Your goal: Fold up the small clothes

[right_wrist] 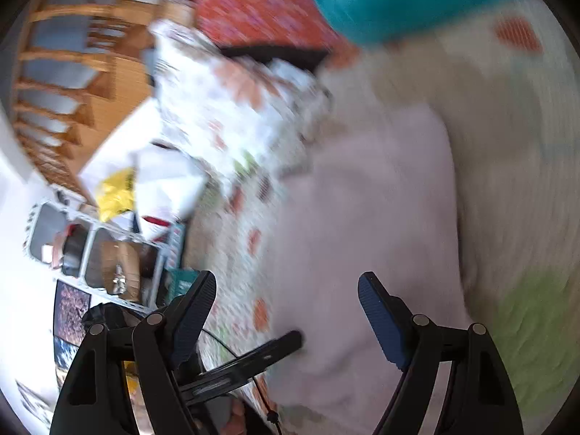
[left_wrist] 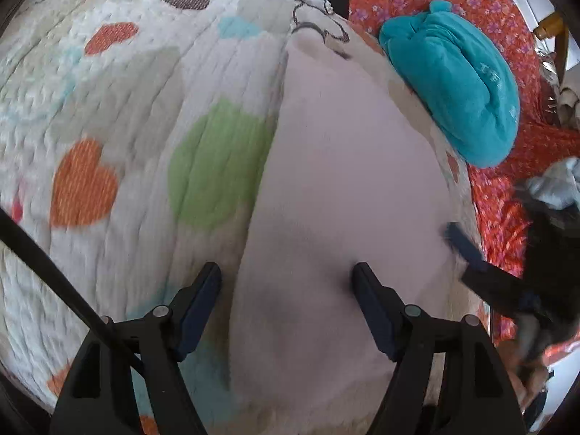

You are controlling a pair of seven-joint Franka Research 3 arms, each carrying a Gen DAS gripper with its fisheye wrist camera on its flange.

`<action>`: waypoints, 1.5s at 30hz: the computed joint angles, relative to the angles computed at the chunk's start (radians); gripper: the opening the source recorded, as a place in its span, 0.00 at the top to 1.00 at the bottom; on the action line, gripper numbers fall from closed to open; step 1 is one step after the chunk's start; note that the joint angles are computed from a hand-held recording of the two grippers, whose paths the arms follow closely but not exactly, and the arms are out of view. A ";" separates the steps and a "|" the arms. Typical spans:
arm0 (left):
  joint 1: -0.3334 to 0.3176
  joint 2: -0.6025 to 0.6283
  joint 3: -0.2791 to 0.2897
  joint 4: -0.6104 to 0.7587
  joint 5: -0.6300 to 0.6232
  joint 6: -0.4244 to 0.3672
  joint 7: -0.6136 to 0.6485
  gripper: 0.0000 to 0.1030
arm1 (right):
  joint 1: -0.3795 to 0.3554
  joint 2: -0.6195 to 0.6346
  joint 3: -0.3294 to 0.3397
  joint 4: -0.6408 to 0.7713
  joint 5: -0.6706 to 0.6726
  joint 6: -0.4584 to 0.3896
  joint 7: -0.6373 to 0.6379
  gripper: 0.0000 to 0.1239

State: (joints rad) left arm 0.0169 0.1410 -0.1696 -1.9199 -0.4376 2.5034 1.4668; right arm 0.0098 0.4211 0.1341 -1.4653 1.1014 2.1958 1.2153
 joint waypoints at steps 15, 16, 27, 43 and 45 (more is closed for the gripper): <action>-0.040 -0.308 0.044 -0.361 0.278 0.159 -0.096 0.28 | 0.102 -0.391 -0.084 -0.542 -0.048 0.291 0.039 0.32; -0.041 -0.319 0.046 -0.375 0.320 0.170 -0.121 0.28 | 0.119 -0.411 -0.086 -0.563 -0.113 0.342 0.063 0.32; -0.035 -0.298 0.089 -0.412 0.480 0.136 -0.246 0.24 | 0.184 -0.422 -0.088 -0.615 -1.026 0.372 0.619 0.29; -0.033 -0.290 0.060 -0.452 0.646 0.230 -0.340 0.00 | 0.229 -0.379 -0.106 -0.591 -1.297 0.382 0.838 0.17; -0.033 -0.289 0.061 -0.452 0.653 0.235 -0.344 0.00 | 0.236 -0.369 -0.103 -0.575 -1.325 0.369 0.870 0.17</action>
State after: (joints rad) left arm -0.0163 -0.1482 -0.1090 -2.3724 0.2157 2.7386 1.1228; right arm 0.2453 0.0526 0.0314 -2.0406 -0.2237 2.5645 2.0849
